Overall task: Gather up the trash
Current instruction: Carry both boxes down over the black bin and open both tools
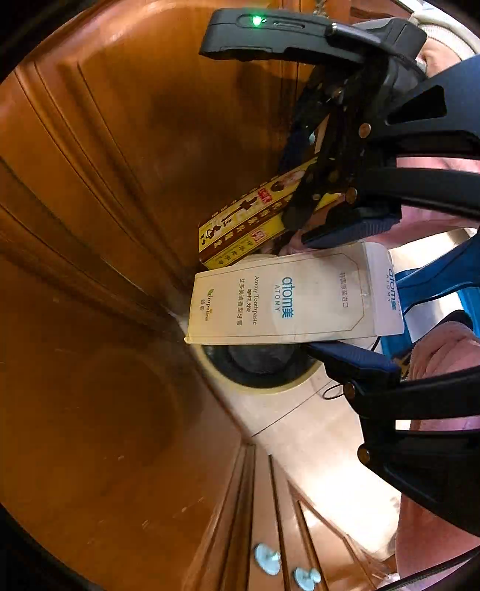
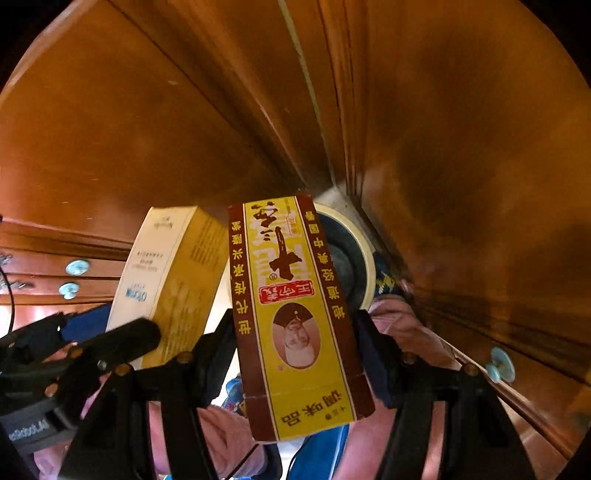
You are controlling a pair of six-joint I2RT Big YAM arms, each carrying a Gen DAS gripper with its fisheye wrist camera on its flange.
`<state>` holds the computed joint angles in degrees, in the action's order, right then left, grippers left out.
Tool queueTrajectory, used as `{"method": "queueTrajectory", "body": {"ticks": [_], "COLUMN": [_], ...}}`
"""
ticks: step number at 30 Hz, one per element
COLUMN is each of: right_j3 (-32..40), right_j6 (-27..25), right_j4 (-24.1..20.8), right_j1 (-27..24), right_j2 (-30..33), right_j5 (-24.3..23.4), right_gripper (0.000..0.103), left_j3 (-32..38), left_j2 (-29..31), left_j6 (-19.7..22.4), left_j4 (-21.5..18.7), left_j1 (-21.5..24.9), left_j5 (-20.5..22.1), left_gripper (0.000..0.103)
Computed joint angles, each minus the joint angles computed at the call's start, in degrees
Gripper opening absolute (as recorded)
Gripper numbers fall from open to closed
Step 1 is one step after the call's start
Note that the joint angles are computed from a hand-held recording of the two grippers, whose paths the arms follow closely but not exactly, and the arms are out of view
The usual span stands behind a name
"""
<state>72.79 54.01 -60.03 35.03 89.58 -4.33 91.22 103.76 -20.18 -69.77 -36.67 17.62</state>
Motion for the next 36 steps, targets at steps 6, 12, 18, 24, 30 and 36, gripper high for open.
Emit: {"method": "queueTrajectory", "body": {"ticks": [6,12,18,24,30,36], "right_j3": [-1.2,-1.3,-1.1,-0.6,-0.9,-0.6], "right_j6": [1.1,2.1,2.7,3.5,3.5,3.2], "right_j4": [1.7,2.3,2.5,2.3,2.8,2.6], "right_j1": [-2.0,-2.1,-2.4,-2.5,-2.5,-2.1], "right_j2": [1.6,2.0,1.8,2.3,1.4,-0.1], "right_j5": [-3.2,-3.7,-3.6,-3.9,-2.8,-0.4], "right_gripper": [0.061,0.061,0.061,0.061,0.061,0.061], "left_j3": [1.8,2.6,3.8,6.2,7.7,4.6], "left_j2": [2.9,3.8,4.6,6.1,5.6,2.6], "left_j6": [0.0,0.0,0.6,-0.8,-1.3,-1.7], "left_j4": [-1.0,-2.2,-4.5,-6.7,-7.5,-3.3], "left_j1": [-0.6,-1.0,-0.9,-0.8,-0.8,-0.6], "left_j5": [0.0,-0.2,-0.9,-1.7,-3.1,-4.0], "left_gripper": [0.049,0.049,0.050,0.064,0.078,0.084]}}
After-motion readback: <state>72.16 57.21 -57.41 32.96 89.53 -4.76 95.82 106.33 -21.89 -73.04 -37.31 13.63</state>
